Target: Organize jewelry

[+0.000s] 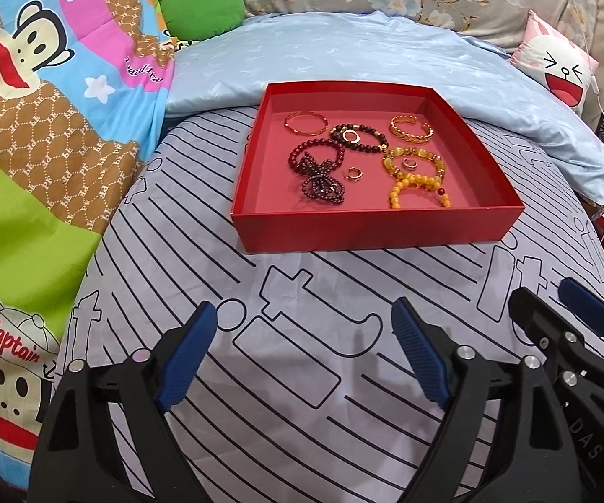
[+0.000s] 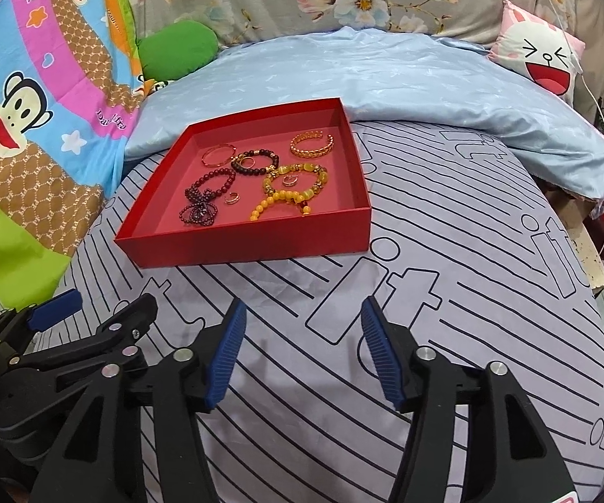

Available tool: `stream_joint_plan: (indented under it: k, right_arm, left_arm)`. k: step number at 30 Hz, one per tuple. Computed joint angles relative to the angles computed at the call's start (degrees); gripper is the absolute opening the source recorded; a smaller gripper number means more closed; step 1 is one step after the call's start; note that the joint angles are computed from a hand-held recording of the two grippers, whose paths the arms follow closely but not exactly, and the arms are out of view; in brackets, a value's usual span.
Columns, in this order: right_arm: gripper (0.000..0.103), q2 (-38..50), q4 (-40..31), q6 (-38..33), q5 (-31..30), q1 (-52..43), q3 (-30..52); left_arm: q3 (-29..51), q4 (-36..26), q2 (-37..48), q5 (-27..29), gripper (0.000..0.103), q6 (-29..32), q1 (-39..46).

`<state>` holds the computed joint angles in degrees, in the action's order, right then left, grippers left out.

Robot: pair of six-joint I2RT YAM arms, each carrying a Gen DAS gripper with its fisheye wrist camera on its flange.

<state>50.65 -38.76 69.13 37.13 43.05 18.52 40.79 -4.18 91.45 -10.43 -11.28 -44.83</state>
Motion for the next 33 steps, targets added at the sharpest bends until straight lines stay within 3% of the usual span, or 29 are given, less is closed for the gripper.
stream_joint_plan:
  k: [13,20,22,23,33]
  right_arm:
    - [0.083,0.6,-0.4,0.9,1.0,0.2,-0.9]
    - [0.086,-0.6,0.3,-0.4,0.1,-1.0,-1.5]
    - [0.091,-0.5,0.0,-0.1,0.6,-0.7,-1.5]
    - [0.097,-0.4,-0.4,0.4,1.1,-0.4,-1.4]
    - [0.097,-0.4,-0.2,1.0,1.2,0.0,-1.7]
  left_arm:
    - [-0.6,0.7,1.1,-0.7,0.085,-0.3,0.6]
    - [-0.5,0.8,1.4,-1.0,0.088,-0.5,0.8]
    - [-0.5,0.8,1.7,-1.5,0.089,-0.7,0.8]
    - [-0.5,0.8,1.8,-1.5,0.090,-0.8,0.9]
    - [-0.2,0.4,2.6,-1.1,0.094,-1.0,1.3]
